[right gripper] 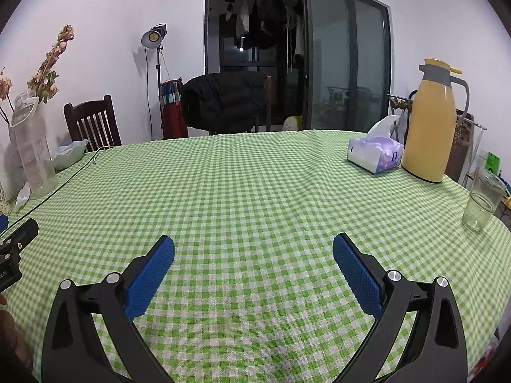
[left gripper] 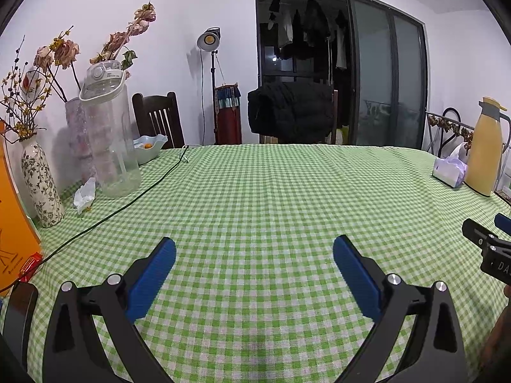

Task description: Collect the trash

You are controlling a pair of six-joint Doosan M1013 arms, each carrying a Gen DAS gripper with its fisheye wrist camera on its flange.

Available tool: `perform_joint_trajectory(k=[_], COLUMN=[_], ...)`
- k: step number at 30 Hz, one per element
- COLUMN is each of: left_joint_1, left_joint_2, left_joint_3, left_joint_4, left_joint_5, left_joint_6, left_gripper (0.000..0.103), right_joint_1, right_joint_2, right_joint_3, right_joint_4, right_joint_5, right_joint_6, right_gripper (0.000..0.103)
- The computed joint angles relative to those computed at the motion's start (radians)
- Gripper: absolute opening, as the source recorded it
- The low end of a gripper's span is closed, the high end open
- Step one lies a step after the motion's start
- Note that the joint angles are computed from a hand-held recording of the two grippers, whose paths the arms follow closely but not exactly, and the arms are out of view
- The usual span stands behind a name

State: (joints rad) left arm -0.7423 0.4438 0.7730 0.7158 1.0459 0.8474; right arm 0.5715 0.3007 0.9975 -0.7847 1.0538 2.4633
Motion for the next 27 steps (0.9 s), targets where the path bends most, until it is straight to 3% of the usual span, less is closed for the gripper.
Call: perform_joint_trajectory(k=[11, 17, 20, 27], left_joint_1=[-0.006, 0.003, 0.002, -0.020], left_joint_2=[-0.009, -0.030, -0.010, -0.023], left_joint_3=[0.014, 0.042, -0.002, 0.013], left_joint_4=[0.022, -0.033, -0.055, 0.047], left_joint_5=[-0.008, -0.079, -0.028, -0.054], left_joint_6=[-0.025, -0.011, 0.004, -0.059], left_gripper=[0.096, 0.096, 0.096, 0.096], right_joint_1=[0.007, 0.018, 0.026, 0.026], right_joint_2=[-0.007, -0.012, -0.015, -0.019], right_joint_3=[0.015, 0.028, 0.036, 0.040], right_joint_4=[-0.031, -0.090, -0.121, -0.101], right_joint_5=[-0.013, -0.021, -0.027, -0.060], right_joint_6=[0.027, 0.062, 0.073, 0.038], right_gripper=[0.096, 0.096, 0.096, 0.096])
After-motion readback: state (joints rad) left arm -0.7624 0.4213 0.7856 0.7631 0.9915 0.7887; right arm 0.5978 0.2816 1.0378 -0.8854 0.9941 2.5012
